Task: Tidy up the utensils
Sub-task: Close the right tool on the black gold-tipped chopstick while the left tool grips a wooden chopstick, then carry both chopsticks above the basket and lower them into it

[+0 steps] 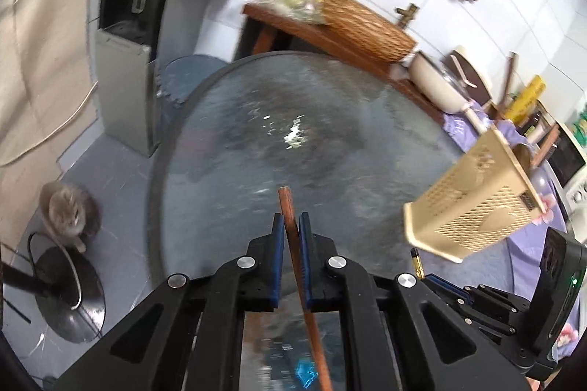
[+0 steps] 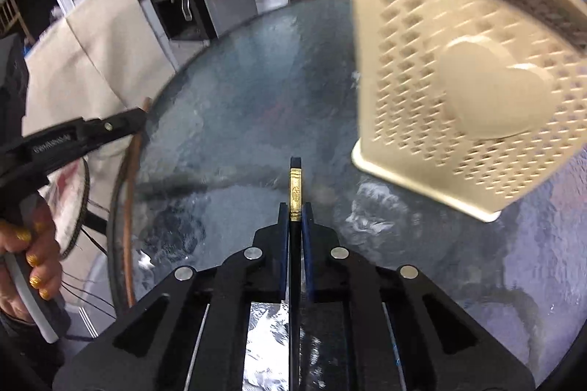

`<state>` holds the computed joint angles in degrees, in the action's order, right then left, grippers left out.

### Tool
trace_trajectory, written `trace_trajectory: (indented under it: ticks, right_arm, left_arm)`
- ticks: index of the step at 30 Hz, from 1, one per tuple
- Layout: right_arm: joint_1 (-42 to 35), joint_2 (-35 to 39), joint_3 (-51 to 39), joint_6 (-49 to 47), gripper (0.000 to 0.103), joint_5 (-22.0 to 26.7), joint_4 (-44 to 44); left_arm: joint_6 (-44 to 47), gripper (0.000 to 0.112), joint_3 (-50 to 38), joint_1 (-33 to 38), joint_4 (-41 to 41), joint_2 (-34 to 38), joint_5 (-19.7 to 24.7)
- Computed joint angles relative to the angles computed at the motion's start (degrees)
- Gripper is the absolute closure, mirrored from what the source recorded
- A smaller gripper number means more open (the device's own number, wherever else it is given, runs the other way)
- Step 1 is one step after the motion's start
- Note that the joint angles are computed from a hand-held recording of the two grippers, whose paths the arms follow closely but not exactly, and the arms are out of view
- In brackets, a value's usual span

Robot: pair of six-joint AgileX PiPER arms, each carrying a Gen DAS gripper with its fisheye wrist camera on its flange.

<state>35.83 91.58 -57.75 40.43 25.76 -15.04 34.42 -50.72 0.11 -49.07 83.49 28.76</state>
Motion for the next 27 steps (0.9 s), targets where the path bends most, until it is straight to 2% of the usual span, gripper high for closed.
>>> trace_trajectory:
  ticks: [5, 9, 12, 13, 18, 20, 25, 27]
  right_arm:
    - [-3.7, -10.3, 6.5, -5.3, 0.096, -4.5, 4.8]
    - [-4.1, -18.3, 10.7, -2.5, 0.096, -5.3, 0.8]
    - [-4.2, -24.0, 13.2, -0.1, 0.096, -5.1, -2.0]
    - [-4.4, -26.5, 13.9, 0.5, 0.096, -4.2, -2.6]
    - [-2.8, -34.8, 15.0, 6.9, 0.096, 0.0, -9.1]
    - [-1.4, -37.4, 15.0, 9.3, 0.096, 2.2, -11.4]
    - [2.9, -42.7, 13.4, 14.7, 0.096, 8.0, -17.4]
    - [5.3, -42.5, 12.3, 18.0, 0.096, 9.6, -21.2]
  left_arm:
    - [-6.6, 0.105, -1.2, -6.8, 6.1, -4.1, -1.9]
    - [-14.2, 0.106, -1.2, -13.7, 15.0, -8.6, -4.5]
    - [-22.5, 0.106, -0.9, -19.3, 24.9, -12.0, -6.6]
    - [-26.1, 0.106, -0.8, -21.7, 29.1, -13.3, -7.2]
    - [-33.6, 0.106, -1.3, -27.8, 37.3, -16.7, -7.2]
    - [-38.4, 0.106, -1.9, -30.7, 42.9, -17.7, -7.2]
    - [-41.6, 0.106, -4.0, -34.0, 46.8, -18.6, -6.2]
    - [-42.8, 0.106, -4.9, -34.9, 48.3, -19.0, -5.8]
